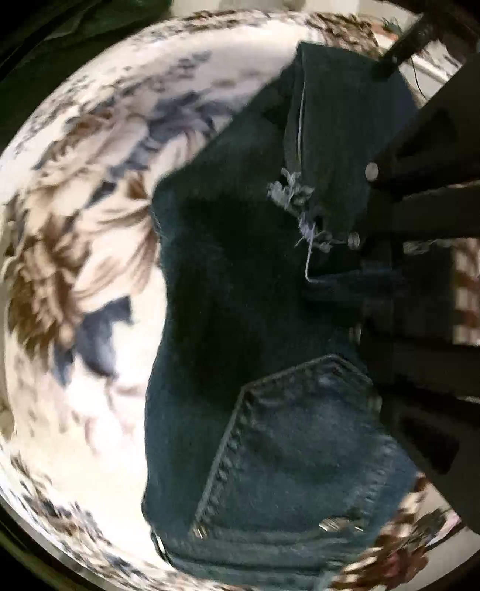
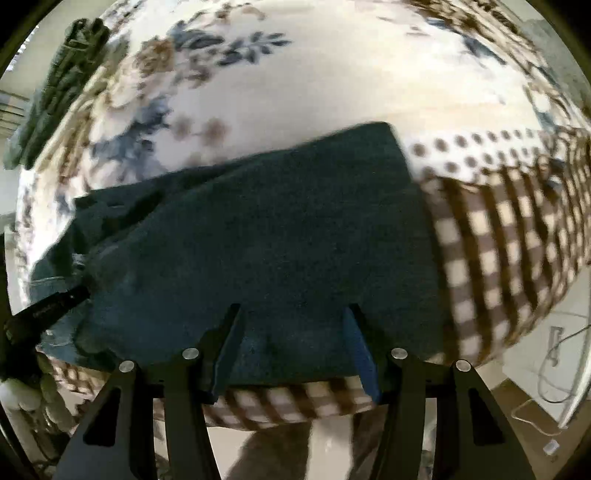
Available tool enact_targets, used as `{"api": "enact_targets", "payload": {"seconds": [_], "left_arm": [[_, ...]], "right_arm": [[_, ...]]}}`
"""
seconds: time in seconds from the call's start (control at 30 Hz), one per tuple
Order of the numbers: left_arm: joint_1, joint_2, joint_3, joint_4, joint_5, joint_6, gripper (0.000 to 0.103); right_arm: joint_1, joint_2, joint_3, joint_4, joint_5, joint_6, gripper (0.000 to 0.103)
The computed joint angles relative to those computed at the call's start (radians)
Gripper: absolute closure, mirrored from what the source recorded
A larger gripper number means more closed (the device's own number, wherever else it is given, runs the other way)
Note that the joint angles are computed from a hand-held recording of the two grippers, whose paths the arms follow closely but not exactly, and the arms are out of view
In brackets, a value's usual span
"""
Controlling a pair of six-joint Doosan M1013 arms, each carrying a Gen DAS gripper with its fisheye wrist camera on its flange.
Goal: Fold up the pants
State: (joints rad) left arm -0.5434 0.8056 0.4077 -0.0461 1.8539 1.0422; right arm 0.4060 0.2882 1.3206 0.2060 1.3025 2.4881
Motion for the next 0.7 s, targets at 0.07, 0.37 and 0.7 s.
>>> {"api": "enact_targets", "payload": {"seconds": [0.07,0.37,0.7], "left_arm": [[0.000,-0.028,0.032,-0.044,-0.052,-0.045,0.067],[-0.062,-0.118,0.246,0.035,-0.079,0.001,0.053],[0.030,-0.361,0.526,0.007,-0.521,-0.487,0.000]], "right_arm": [[0.012,0.026,-0.037,0.020,-0.010,-0.056,0.047],[0.048,0.100,-0.115,0.079,0.116,-0.136,0.055],[0.023,0.117,-0.172,0.089,0.103,-0.136,0.051]]}}
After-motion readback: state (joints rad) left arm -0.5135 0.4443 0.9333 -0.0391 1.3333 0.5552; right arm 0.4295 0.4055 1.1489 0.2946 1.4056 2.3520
